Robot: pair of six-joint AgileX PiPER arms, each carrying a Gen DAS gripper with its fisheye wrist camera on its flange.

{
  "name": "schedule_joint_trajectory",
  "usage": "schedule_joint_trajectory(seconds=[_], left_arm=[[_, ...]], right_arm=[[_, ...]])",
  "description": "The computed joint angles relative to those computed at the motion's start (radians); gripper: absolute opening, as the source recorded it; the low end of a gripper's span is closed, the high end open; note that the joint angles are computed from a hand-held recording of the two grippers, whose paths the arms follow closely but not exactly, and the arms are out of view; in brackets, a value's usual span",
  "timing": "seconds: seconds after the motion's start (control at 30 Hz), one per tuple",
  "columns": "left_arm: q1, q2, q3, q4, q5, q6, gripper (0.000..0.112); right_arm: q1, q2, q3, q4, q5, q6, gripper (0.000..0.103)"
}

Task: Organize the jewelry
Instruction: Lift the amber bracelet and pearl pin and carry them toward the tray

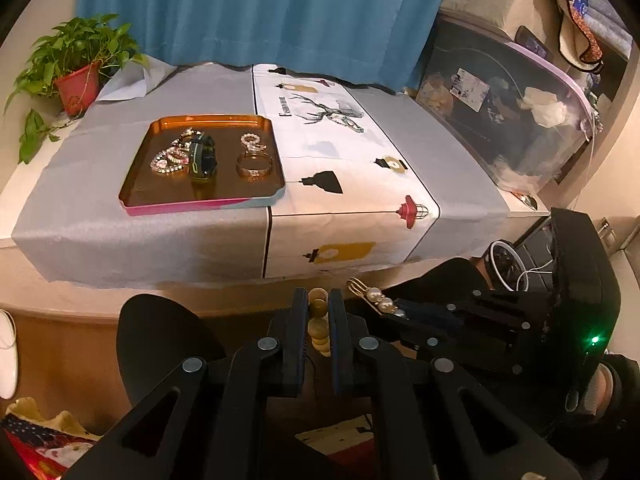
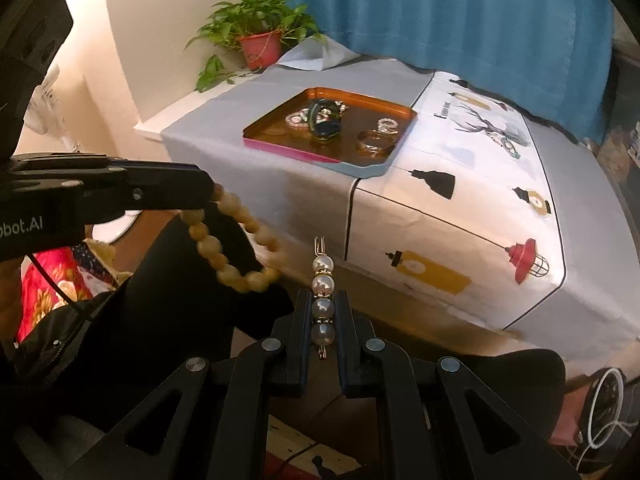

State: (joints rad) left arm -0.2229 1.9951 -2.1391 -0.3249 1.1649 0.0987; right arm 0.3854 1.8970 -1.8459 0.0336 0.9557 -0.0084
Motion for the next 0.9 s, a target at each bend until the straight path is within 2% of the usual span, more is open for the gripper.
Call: schedule_joint_trajectory(seconds=[0.33,0.9], left_arm=[[0.005,-0.05,0.079,-0.017,-0.047,0.018,0.008],[0.013,-0.024,0.056,-0.022,-0.032,0.012,0.008]], right_arm=[[0.03,-0.001,-0.013,-0.031,0.017,0.019,0.012],[0.021,0.035,-0.045,-0.015,0.044,0.008,0.012]])
